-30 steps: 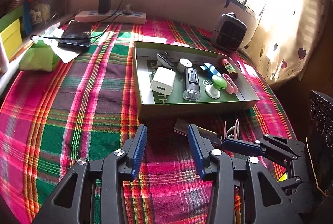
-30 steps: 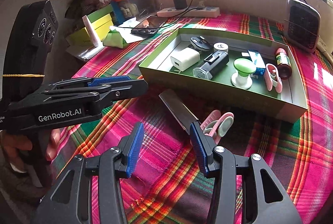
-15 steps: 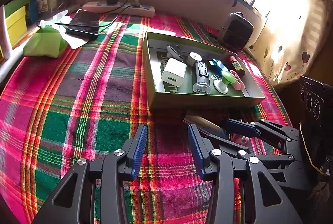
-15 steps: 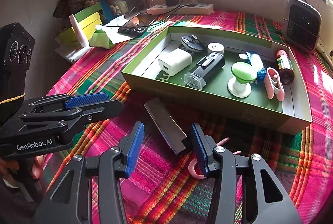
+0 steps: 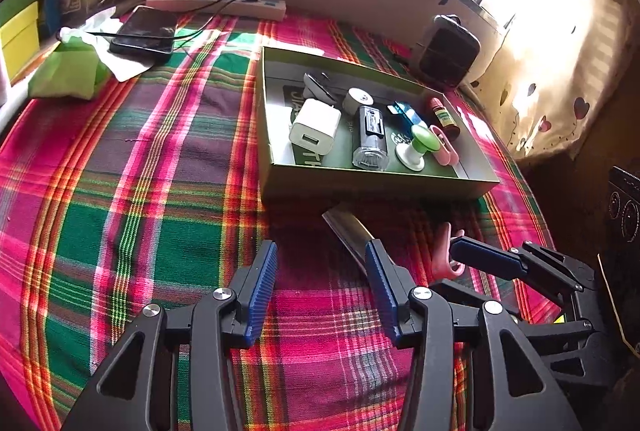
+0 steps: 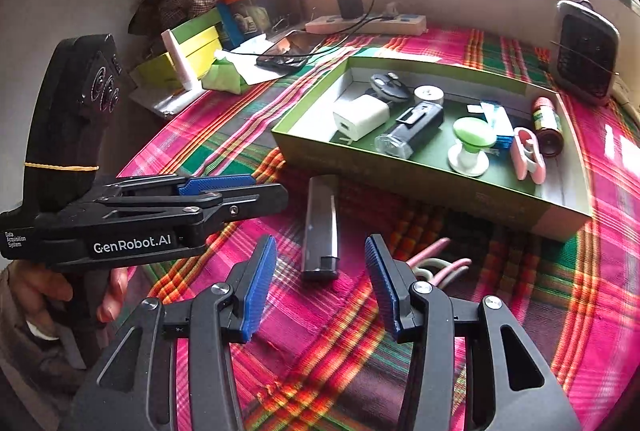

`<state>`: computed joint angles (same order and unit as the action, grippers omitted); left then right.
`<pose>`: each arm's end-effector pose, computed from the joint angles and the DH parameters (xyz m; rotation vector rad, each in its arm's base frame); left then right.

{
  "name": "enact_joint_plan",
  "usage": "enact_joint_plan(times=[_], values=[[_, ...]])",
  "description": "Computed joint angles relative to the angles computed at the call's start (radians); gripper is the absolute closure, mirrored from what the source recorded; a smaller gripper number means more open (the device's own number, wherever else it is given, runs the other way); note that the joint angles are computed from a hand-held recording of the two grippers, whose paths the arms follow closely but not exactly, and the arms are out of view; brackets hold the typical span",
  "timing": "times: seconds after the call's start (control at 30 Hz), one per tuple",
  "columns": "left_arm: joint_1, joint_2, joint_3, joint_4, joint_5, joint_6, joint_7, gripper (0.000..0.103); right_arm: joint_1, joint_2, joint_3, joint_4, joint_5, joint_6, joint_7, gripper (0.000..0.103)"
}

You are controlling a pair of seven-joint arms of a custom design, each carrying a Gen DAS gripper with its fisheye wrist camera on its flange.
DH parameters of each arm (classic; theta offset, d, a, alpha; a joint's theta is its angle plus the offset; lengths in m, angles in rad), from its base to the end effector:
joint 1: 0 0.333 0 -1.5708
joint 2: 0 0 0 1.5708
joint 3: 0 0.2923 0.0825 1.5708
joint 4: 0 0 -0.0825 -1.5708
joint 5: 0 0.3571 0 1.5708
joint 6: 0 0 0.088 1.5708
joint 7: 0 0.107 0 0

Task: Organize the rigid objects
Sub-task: 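Close the left tool on the black rectangular bar while the right tool grasps the pink clip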

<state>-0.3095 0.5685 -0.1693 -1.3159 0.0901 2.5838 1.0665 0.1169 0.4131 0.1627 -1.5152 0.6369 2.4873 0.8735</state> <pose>0.6593 -0.3073 0.4822 -1.9890 1.9373 -0.9831 0.6657 0.1688 0.4779 -2.0569 1.1649 -0.1671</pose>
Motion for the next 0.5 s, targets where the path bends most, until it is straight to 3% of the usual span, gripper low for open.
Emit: enact_joint_plan(times=[0.17, 0.33, 0.5], values=[[-0.029, 0.049, 0.007, 0.087, 0.018, -0.063, -0.011, 0.056, 0.034, -0.047, -0.07, -0.098, -0.091, 0.152, 0.179, 0.055], [-0.05, 0.084, 0.004, 0.143, 0.024, -0.107, -0.006, 0.056, 0.031, -0.033, -0.073, -0.087, -0.191, 0.163, 0.278, 0.055], [-0.1, 0.128, 0.043, 0.233, 0.092, -0.179, -0.038, 0.056, 0.001, -0.038, -0.047, -0.098, -0.175, 0.178, 0.29, 0.055]])
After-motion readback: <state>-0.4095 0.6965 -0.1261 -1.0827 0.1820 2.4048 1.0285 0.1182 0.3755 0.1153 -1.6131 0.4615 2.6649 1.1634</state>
